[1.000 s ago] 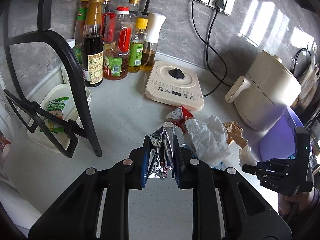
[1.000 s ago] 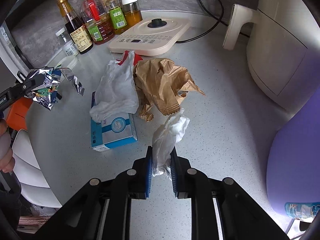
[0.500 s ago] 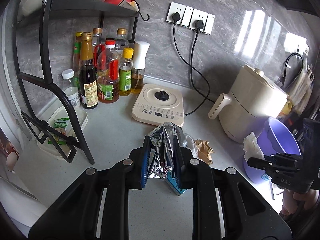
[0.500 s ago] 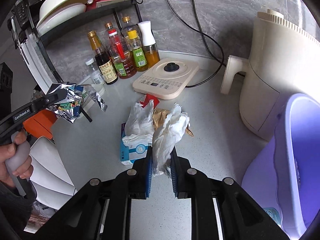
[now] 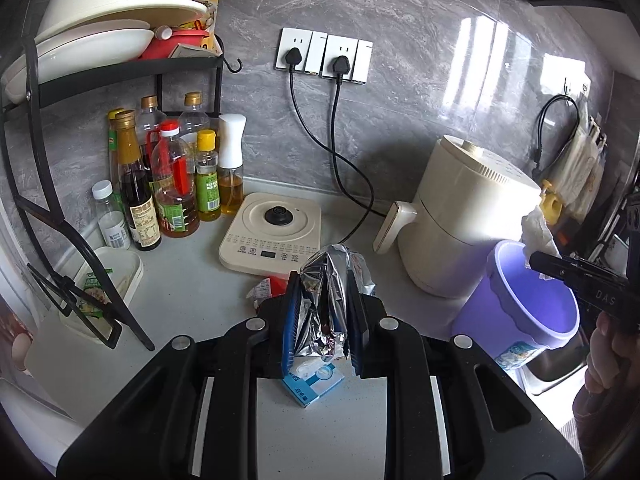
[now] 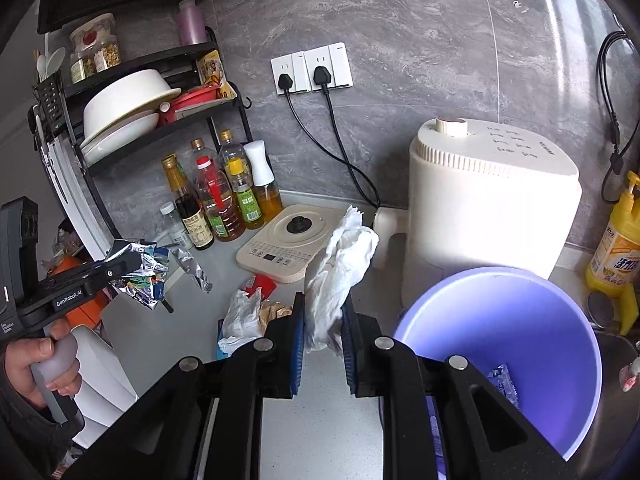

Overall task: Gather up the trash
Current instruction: 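Carry both items over the purple bucket and open both grippers to drop them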

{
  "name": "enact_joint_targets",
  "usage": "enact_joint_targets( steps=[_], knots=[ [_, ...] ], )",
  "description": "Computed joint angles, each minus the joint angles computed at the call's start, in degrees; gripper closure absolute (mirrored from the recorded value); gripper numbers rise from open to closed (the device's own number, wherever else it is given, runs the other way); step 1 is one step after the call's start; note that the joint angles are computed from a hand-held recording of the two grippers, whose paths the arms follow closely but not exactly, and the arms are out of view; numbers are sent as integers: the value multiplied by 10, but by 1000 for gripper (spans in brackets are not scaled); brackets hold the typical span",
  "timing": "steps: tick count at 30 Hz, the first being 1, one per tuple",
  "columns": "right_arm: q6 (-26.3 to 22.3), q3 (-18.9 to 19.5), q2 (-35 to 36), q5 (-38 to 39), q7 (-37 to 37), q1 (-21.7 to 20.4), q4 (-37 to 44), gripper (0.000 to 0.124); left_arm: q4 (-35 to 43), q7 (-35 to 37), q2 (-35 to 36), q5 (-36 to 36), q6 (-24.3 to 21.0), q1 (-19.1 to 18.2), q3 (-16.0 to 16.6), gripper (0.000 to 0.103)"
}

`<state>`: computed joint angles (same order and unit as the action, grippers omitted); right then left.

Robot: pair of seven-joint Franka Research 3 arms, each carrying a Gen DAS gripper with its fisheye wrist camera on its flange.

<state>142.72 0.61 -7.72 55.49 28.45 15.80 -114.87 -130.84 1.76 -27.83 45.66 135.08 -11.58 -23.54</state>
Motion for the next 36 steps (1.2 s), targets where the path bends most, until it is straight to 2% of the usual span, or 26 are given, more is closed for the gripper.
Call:
enact_joint_targets(
  steps=[2, 4, 5, 6, 13, 23, 28, 32, 36],
  knots=[
    [2, -7, 1, 5, 4, -7, 6, 104, 15, -1, 15, 8, 3, 2, -5, 82],
    [26, -11, -4, 19, -9, -11, 2, 93, 30, -3, 31, 17, 8, 3, -8, 82],
    [36, -14, -8, 39, -29, -11, -3, 74, 37, -4, 39, 22, 10, 3, -9, 82],
    [45, -18, -13, 57, -46, -11, -7, 67, 47, -3, 49, 28, 11, 2, -11, 82],
    [41, -34, -18, 52, -37, -35, -10, 59, 119, -8, 122, 81, 27, -14, -11, 82],
    [43, -58, -21, 42, -26, -73, -15, 56, 248, 31, 254, 123, 63, -72, 23, 82],
    [39, -71, -25, 60, -45, -88, -23, 55, 335, 91, 329, 116, 63, -114, 46, 82],
    [19, -82, -36, 98, -90, -95, -34, 53, 396, 135, 379, 99, 67, -146, 66, 82],
    [14, -82, -35, 94, -86, -104, -39, 53, 437, 164, 412, 81, 75, -173, 86, 79]
  ],
)
